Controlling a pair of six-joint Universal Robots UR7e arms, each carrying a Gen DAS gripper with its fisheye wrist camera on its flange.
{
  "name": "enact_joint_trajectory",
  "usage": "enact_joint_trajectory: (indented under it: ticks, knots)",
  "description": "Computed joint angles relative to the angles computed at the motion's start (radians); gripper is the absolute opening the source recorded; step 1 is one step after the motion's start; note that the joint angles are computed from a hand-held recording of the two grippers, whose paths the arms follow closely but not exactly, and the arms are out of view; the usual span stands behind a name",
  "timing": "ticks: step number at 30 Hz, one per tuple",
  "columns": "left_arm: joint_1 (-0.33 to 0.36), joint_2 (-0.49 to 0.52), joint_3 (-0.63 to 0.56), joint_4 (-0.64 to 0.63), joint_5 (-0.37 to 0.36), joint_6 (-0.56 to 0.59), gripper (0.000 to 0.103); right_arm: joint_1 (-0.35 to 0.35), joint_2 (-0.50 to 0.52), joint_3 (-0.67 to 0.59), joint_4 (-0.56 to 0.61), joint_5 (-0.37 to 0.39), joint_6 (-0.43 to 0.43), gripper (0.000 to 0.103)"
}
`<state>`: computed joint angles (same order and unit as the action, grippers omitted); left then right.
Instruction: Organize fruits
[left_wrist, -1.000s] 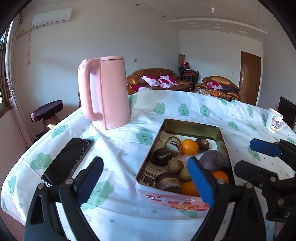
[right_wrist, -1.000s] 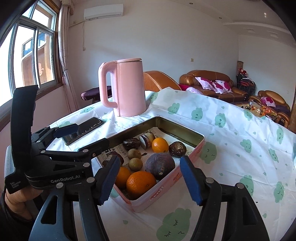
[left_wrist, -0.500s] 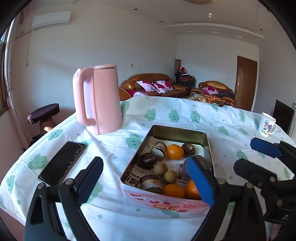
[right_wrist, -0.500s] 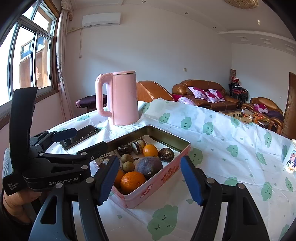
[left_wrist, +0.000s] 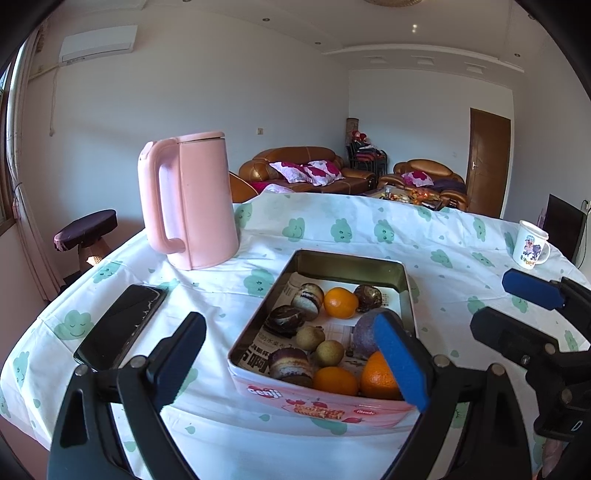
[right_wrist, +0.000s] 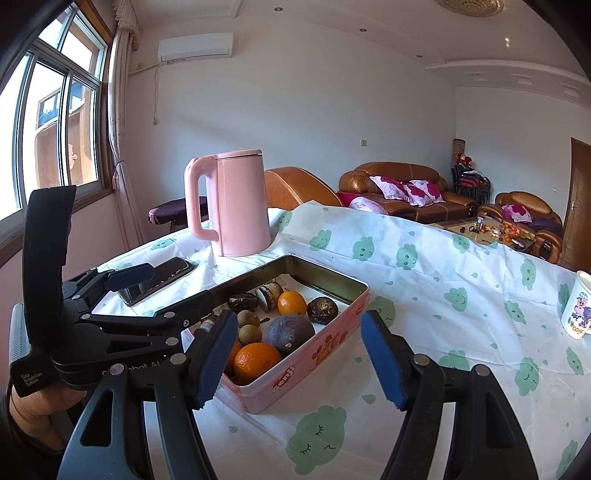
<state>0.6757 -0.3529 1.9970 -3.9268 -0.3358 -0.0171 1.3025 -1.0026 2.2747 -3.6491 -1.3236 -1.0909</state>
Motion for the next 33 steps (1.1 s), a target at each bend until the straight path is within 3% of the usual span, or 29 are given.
enact_joint_trajectory:
  ticks: [24, 33]
  knots:
    - [-0.007, 0.009, -0.006, 0.012, 0.003, -0.008, 0.096, -0.021, -0.014, 0.004, 0.002, 0.020, 0.010, 0.072]
    - [-0.021, 0.030, -0.031, -0.011, 0.013, 0.042, 0.101, -0.038, -0.032, 0.006, -0.001, 0.039, 0.024, 0.072]
